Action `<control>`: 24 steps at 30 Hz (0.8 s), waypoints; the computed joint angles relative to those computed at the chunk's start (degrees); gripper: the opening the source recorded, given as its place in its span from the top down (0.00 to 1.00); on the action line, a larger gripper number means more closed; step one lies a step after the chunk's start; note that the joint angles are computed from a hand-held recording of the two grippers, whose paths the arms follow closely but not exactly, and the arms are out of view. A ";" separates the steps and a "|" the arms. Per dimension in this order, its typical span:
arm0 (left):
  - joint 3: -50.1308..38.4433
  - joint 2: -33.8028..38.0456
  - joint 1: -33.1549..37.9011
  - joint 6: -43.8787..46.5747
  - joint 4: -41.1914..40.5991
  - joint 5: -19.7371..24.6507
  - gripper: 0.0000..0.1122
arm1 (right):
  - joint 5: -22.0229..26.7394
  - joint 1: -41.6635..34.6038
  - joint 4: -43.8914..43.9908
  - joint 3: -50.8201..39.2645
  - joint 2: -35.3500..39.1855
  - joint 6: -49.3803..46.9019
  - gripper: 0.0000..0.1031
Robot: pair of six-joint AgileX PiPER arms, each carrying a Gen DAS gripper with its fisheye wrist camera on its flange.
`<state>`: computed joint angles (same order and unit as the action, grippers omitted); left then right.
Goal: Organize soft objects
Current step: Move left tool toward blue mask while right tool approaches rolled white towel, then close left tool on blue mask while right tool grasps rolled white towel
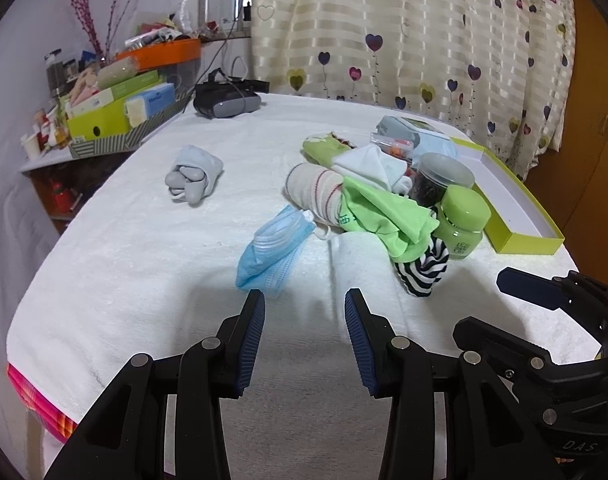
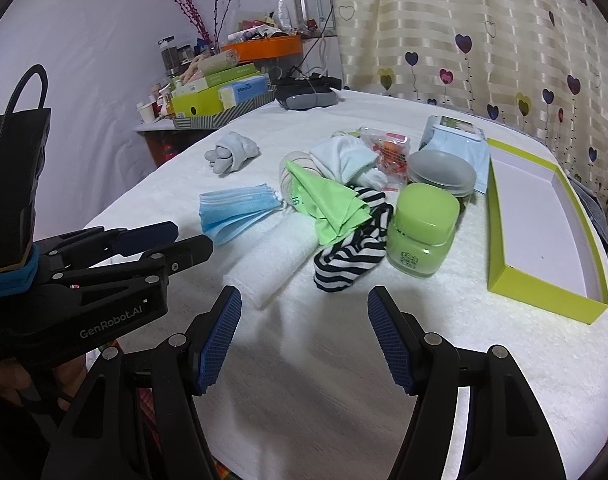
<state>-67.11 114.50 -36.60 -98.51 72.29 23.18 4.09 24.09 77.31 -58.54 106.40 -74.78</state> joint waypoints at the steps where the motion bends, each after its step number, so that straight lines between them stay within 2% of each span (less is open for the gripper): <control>1: 0.09 -0.03 0.13 -0.14 0.15 -0.02 0.64 | 0.09 0.02 -0.68 -0.25 0.19 0.66 0.36; 7: 1.02 -0.33 1.36 -2.49 2.52 -1.13 0.64 | 0.44 0.77 -14.76 -2.17 1.33 15.08 0.36; 13: 1.49 -0.50 3.30 -2.53 2.79 -2.99 0.64 | 1.23 1.67 -22.70 -4.91 3.14 23.38 0.36; 15: 1.70 -0.45 3.64 -3.12 3.69 -2.67 0.64 | 1.27 1.92 -22.09 -5.51 3.67 22.95 0.36; 19: 2.09 -0.57 5.40 -3.41 4.24 -5.08 0.64 | 2.70 1.81 -20.46 -7.76 5.40 22.12 0.36; 24: 3.05 -1.02 7.77 -7.72 9.11 -7.45 0.64 | 4.89 1.64 -19.11 -10.88 7.87 21.91 0.36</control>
<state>-64.06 113.49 -28.83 -106.23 81.40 15.73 8.97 25.73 58.20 -69.42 114.27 -52.87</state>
